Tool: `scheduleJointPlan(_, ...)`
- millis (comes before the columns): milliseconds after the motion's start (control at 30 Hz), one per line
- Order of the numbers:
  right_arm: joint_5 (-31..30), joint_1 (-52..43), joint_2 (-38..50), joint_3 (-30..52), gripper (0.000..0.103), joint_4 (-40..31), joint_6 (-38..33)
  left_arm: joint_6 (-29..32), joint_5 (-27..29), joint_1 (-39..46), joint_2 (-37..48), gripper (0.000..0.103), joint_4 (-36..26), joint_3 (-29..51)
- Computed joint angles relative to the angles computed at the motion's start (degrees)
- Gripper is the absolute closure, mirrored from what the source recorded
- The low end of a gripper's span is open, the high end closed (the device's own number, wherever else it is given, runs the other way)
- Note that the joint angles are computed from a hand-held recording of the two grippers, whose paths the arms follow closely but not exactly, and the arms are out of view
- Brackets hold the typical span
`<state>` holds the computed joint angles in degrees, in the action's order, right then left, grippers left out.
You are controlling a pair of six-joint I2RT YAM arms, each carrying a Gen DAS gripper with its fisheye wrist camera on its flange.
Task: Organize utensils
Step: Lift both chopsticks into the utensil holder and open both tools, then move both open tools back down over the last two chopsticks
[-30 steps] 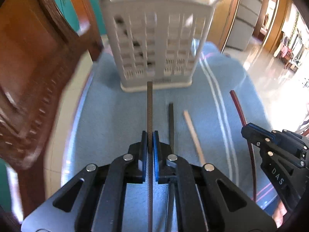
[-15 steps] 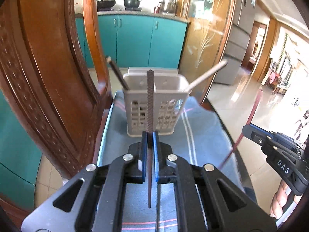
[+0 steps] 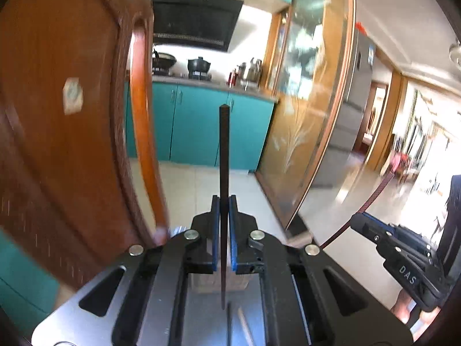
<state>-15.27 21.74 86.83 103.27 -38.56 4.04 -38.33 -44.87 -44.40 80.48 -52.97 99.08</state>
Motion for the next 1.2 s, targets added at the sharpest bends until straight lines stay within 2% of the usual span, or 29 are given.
scheduleJointPlan(100, 4.25, 1.77, 3.14, 4.97, 0.097, 1.13, 2.33, 3.17, -0.83, 3.64, 2.08, 0.096, 5.7, 1.37)
scheduleJointPlan(233, 8.8, 4.0, 7.91, 5.63, 0.097, 3.02, 2.41, 5.86, -1.11, 7.88, 4.96, 0.096, 13.62, -1.81)
scheduleJointPlan(367, 10.79, 5.65, 9.52, -1.56, 0.097, 8.15, 1.15, 7.34, -1.31, 10.1, 8.41, 0.096, 17.83, -6.18)
scheduleJointPlan(567, 9.09, 5.25, 8.6, -9.28, 0.097, 11.4, 0.43, 7.1, 1.12, 10.48, 8.41, 0.096, 22.52, -13.04)
scheduleJointPlan(667, 9.57, 4.94, 7.12, -12.02, 0.094, 12.64, 0.28, 5.72, 0.89, 9.51, 7.24, 0.096, 22.79, -15.61)
scheduleJointPlan(733, 9.53, 4.5, 5.85, -13.42, 0.087, 13.12, 0.0, 5.09, 0.22, 8.83, 7.16, 0.096, 22.38, -15.94)
scheduleJointPlan(867, 8.95, 3.18, -0.87, -20.19, 0.062, 17.59, -0.59, 3.58, -2.96, 5.74, 5.08, 0.092, 21.64, -18.27)
scheduleJointPlan(1000, 4.73, 0.92, -10.47, -29.81, 0.061, 21.05, -1.34, 1.22, -8.5, 0.4, 1.37, 0.084, 20.33, -21.63)
scheduleJointPlan(1067, 2.35, -0.16, -14.81, -34.88, 0.061, 21.65, -2.15, -1.94, -11.33, -3.18, -0.37, 0.084, 18.16, -23.6)
scheduleJointPlan(1200, 0.08, -1.1, -18.49, -42.76, 0.06, 18.96, -4.89, -14.9, -14.88, -10.36, -0.88, 0.081, 8.1, -26.62)
